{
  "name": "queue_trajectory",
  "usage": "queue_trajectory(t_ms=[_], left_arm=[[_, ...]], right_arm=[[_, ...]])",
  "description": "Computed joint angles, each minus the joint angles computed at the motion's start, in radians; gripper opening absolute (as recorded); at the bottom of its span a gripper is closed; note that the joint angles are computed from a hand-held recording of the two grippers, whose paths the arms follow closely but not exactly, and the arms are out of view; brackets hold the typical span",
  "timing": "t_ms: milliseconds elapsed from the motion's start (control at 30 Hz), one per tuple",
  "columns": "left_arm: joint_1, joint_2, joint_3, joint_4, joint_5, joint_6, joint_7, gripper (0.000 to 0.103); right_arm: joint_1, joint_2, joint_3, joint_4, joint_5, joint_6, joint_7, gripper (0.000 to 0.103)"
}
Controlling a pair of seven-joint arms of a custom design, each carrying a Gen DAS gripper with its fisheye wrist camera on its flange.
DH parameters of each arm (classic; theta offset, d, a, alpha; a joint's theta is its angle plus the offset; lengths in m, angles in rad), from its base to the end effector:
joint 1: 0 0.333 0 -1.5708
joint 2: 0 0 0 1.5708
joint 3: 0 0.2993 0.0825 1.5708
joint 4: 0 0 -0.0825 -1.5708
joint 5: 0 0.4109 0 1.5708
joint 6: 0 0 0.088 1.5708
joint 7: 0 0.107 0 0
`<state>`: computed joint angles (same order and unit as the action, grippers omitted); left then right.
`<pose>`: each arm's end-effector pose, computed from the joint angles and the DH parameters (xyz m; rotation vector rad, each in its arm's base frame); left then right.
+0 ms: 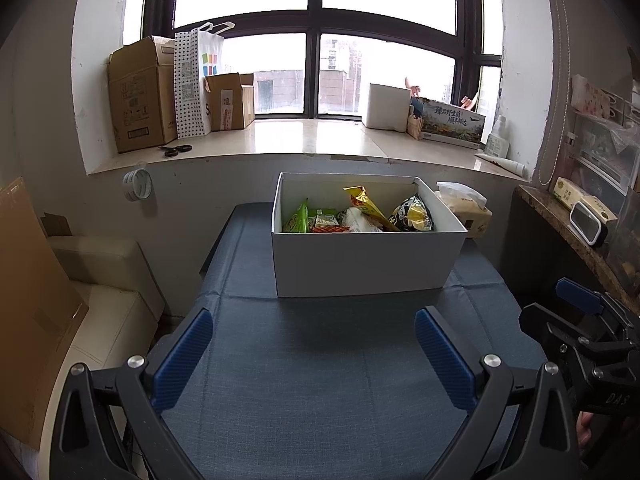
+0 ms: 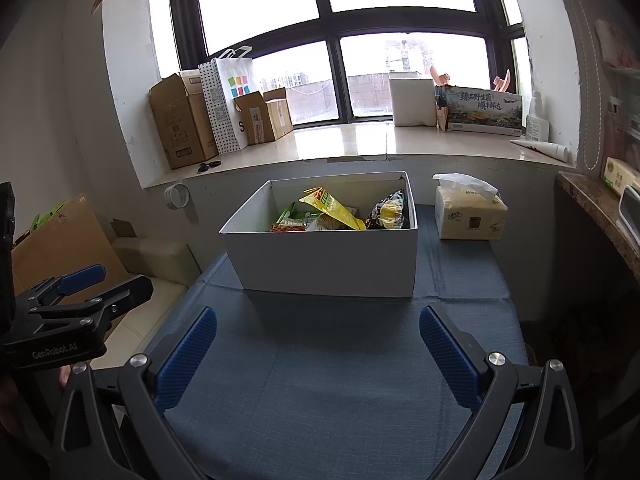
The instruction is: Organize snacks
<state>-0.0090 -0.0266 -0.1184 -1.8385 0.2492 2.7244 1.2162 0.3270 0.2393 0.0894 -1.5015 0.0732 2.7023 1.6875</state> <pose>0.6251 -0.0902 0.6193 -1.7098 1.6314 -0.8555 0.6516 0.2767 0.6274 -1.7439 1.3741 -0.4921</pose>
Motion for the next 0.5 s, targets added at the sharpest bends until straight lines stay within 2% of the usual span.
queue_trajectory(t_ms=[500], left_arm=[[0.002, -0.008, 0.001, -0.012, -0.020, 0.003, 0.020, 0.103]], right_arm=[[0.002, 0.000, -0.002, 0.002, -0.006, -0.010, 0.005, 0.103]])
